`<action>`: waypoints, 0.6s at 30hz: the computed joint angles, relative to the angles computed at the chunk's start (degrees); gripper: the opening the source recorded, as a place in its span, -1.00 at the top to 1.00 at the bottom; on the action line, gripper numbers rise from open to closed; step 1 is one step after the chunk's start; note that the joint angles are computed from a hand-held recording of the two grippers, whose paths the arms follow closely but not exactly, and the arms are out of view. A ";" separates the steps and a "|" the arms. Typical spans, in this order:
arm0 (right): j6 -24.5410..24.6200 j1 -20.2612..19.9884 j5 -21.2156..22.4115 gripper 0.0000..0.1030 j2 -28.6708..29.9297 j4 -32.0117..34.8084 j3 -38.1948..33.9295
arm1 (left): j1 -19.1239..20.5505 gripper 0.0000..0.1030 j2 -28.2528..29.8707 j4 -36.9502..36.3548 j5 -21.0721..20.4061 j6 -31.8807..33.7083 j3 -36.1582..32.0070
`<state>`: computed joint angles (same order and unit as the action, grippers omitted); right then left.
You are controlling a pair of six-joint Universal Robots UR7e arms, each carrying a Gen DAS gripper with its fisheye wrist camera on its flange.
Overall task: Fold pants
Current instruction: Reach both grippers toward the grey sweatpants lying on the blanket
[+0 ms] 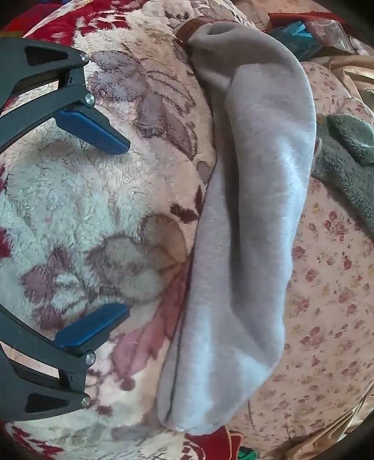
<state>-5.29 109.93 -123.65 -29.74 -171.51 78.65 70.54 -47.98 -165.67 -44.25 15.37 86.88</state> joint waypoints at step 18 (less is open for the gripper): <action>0.10 -0.90 1.46 -1.00 0.59 2.45 -1.80 | -0.44 -1.00 0.05 -1.02 0.63 0.10 1.20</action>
<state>-5.19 109.03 -122.19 -29.15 -169.06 76.85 70.10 -47.93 -166.70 -43.62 15.47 88.08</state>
